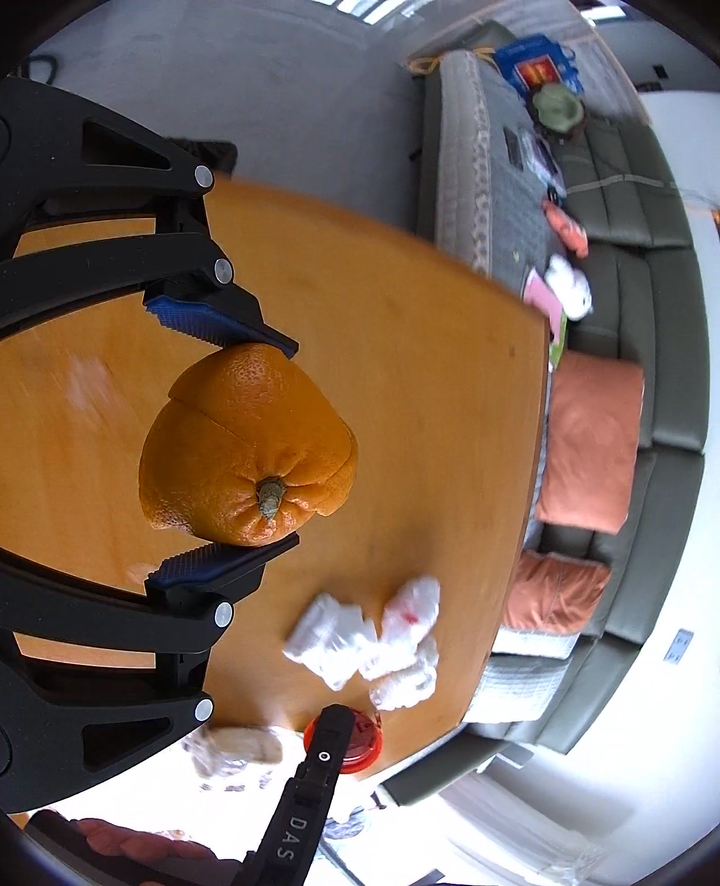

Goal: Collect trash
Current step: 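Carry the orange and red cap to the black bin and release both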

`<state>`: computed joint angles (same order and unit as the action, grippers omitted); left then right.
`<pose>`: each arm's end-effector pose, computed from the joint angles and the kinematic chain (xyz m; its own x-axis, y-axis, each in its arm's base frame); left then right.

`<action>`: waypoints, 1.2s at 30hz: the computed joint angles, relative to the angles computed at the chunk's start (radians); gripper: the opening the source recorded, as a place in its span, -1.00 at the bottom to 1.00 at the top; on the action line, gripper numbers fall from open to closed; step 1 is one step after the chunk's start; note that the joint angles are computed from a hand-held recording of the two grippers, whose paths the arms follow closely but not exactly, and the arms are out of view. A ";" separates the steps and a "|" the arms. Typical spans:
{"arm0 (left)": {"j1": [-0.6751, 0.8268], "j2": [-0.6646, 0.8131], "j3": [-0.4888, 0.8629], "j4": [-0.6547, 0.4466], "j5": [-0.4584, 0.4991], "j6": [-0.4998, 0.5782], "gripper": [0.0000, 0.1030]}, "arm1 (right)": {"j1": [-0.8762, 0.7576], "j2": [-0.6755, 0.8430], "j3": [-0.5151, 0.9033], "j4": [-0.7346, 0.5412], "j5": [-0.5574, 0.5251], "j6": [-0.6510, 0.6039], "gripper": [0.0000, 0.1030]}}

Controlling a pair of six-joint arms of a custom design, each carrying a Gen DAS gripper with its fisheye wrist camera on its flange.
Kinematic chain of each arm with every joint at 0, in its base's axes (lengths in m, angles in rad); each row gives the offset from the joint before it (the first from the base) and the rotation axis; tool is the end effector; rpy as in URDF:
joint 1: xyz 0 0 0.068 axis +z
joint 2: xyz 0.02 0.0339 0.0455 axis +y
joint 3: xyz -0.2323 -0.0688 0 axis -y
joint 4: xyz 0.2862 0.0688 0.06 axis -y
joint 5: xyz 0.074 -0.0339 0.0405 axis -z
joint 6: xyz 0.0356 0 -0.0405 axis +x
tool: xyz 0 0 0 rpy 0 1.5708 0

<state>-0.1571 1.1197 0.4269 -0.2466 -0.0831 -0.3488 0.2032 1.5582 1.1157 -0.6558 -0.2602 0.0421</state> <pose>0.2394 -0.0349 0.0976 -0.7860 -0.2203 -0.5776 -0.1714 0.9754 -0.1388 0.3417 0.0798 0.1809 -0.8844 -0.1407 -0.4451 -0.2727 0.9296 0.2480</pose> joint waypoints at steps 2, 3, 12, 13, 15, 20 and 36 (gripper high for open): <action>0.069 -0.130 -0.065 -0.063 0.021 0.037 0.18 | 0.078 -0.028 -0.023 0.006 0.002 0.039 -0.35; 0.113 -0.210 -0.103 -0.103 0.036 0.059 0.18 | 0.118 -0.040 -0.030 0.008 0.008 0.061 -0.35; 0.778 -0.783 -0.313 -0.513 0.304 0.476 0.18 | 0.517 -0.004 0.021 0.046 0.058 0.225 -0.34; 0.869 -0.786 -0.318 -0.528 0.340 0.537 0.18 | 0.559 0.019 0.046 0.048 0.066 0.237 -0.34; 1.090 -0.706 -0.309 -0.512 0.420 0.687 0.18 | 0.634 0.066 0.097 0.048 0.077 0.252 -0.34; 1.471 -0.333 -0.212 -0.362 0.518 0.951 0.18 | 0.789 0.213 0.252 0.032 0.087 0.269 -0.34; 1.710 0.383 0.093 0.007 0.378 1.007 0.88 | 1.008 0.757 0.927 -0.156 0.150 0.269 0.21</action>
<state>1.5526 1.5027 0.5196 -0.2401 0.2947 0.6587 1.2108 2.3151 2.0425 -0.8117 -0.1104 0.3111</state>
